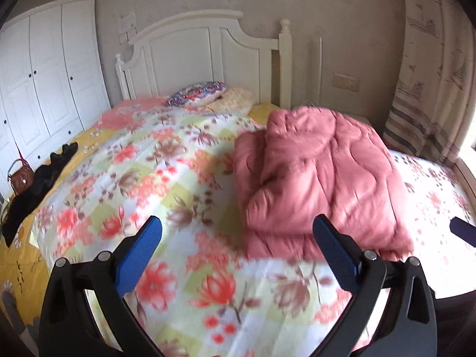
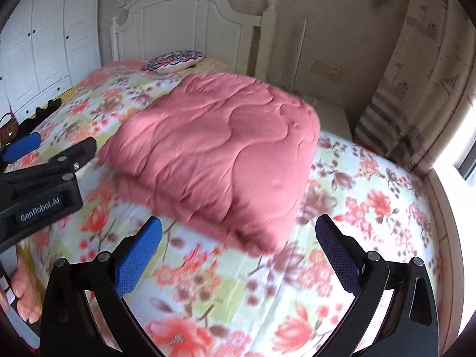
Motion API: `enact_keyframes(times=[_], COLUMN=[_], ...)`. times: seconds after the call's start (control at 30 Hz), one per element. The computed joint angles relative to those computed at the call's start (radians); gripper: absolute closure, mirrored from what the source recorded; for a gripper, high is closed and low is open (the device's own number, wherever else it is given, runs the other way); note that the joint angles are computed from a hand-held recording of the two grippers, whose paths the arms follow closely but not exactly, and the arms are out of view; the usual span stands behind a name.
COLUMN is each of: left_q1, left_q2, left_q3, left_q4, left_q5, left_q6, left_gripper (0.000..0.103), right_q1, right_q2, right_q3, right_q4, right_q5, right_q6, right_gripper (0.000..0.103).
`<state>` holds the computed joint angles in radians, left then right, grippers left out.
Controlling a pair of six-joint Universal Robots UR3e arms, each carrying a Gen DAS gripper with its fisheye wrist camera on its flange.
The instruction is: Fold large clothes
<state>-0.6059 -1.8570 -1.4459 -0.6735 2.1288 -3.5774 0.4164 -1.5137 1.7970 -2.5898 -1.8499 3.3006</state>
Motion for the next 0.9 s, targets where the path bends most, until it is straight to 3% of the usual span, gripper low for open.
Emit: enact_keyframes(times=[0.23,0.4,0.57,0.67,0.8,0.9], left_q1=[-0.065,-0.069,-0.037,-0.06,-0.131,-0.164], left_q2=[0.111,0.188,0.237,0.225,0.169,0.131], left_q3=[-0.218,-0.344,-0.398,-0.387,-0.313,-0.255], left_q4=[0.099,0.167,0.158,0.148,0.06,-0.023], left_q5=[0.015,-0.05,-0.148,-0.098,0.046,0.12], left_q6=[-0.034,-0.04,-0.056,-0.069,-0.098,-0.125], left_gripper=[0.002,0.002,0.002,0.002,0.002,0.002], right_q1=[0.077,0.167,0.185,0.19,0.206,0.199], right_q2=[-0.058,-0.05,-0.058,-0.053,-0.03,-0.036], right_q3=[0.107,0.133,0.154,0.152,0.115,0.124], right_q4=[-0.038,-0.044,-0.046,-0.03,0.05,0.058], right_q5=[-0.049,-0.164,-0.167,-0.202,-0.292,-0.289], right_q6=[0.061,0.112,0.131,0.163,0.206,0.216], right_gripper=[0.004,0.004,0.004,0.004,0.004,0.004])
